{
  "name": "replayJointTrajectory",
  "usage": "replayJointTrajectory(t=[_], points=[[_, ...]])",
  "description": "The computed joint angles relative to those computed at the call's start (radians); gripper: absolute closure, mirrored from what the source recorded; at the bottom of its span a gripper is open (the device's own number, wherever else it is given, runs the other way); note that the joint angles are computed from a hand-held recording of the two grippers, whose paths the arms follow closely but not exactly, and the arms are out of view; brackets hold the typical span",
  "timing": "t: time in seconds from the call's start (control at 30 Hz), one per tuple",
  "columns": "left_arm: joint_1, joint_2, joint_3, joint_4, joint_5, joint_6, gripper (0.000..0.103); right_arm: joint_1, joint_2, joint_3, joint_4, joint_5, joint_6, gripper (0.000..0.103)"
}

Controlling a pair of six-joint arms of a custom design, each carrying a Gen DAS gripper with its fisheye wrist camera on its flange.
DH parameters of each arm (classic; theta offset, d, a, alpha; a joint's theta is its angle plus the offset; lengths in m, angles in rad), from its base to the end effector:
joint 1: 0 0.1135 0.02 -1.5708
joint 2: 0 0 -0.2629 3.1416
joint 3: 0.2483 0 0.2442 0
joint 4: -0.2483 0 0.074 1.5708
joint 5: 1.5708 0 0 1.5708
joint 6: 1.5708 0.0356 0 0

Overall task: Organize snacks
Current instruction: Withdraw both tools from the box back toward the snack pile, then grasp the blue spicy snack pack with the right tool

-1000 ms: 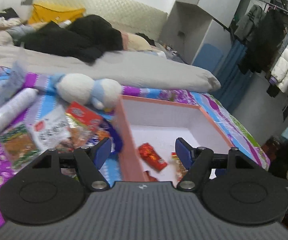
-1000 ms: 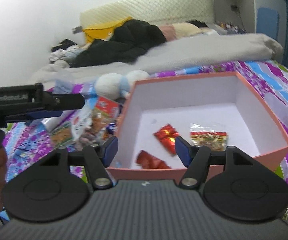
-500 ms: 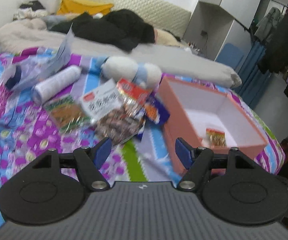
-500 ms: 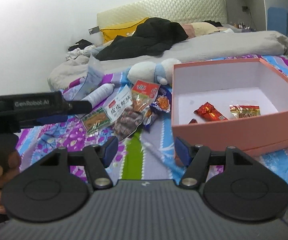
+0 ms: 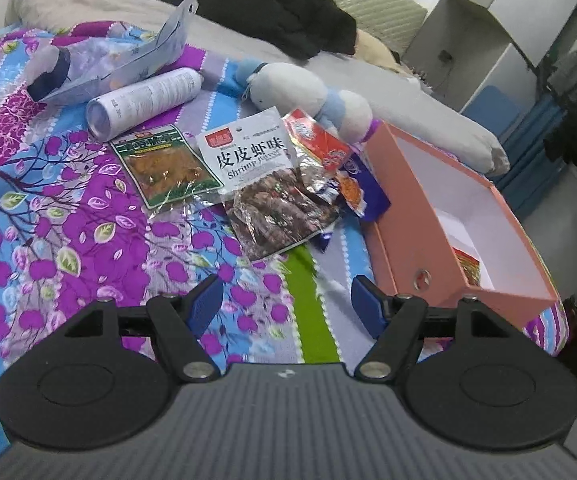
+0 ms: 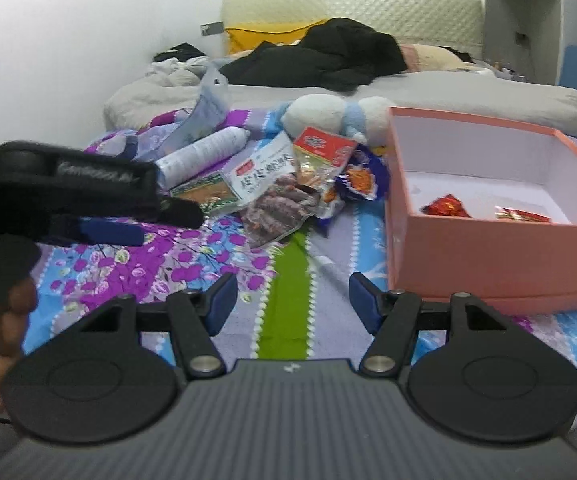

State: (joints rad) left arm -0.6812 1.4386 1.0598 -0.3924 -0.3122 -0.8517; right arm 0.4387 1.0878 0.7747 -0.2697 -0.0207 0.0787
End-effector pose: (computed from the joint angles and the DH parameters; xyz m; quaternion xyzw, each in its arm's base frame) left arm 0.2437 -0.1835 0.2671 -0.1378 0.9015 -0.1635 0.3763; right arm 0.2107 0.0997 0.2702 -0.1624 0.8653 0.1301 0.4560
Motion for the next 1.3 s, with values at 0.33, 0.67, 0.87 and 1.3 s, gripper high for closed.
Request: replayJointTrajectory(t=[0.33,0.67,0.87,1.3], points=[[0.187,0.254,0.184,0.062,0.207,0.010,0.014,0.039,0.304,0.090,0.186,0.070,-0.024,0.045],[0.277,0.572,0.546,-0.043,0.298,0.076,0.005,0.034,0.578,0.216,0.279,0.146,-0.017,0.063],[0.289,0.709,0.695,-0.079,0.314,0.064,0.005,0.014,0.693,0.289,0.313,0.155,-0.056,0.063],[0.271,0.879,0.951,-0.268,0.197,0.130,0.026,-0.010,0.795,0.351,0.389,0.115,-0.116,0.064]])
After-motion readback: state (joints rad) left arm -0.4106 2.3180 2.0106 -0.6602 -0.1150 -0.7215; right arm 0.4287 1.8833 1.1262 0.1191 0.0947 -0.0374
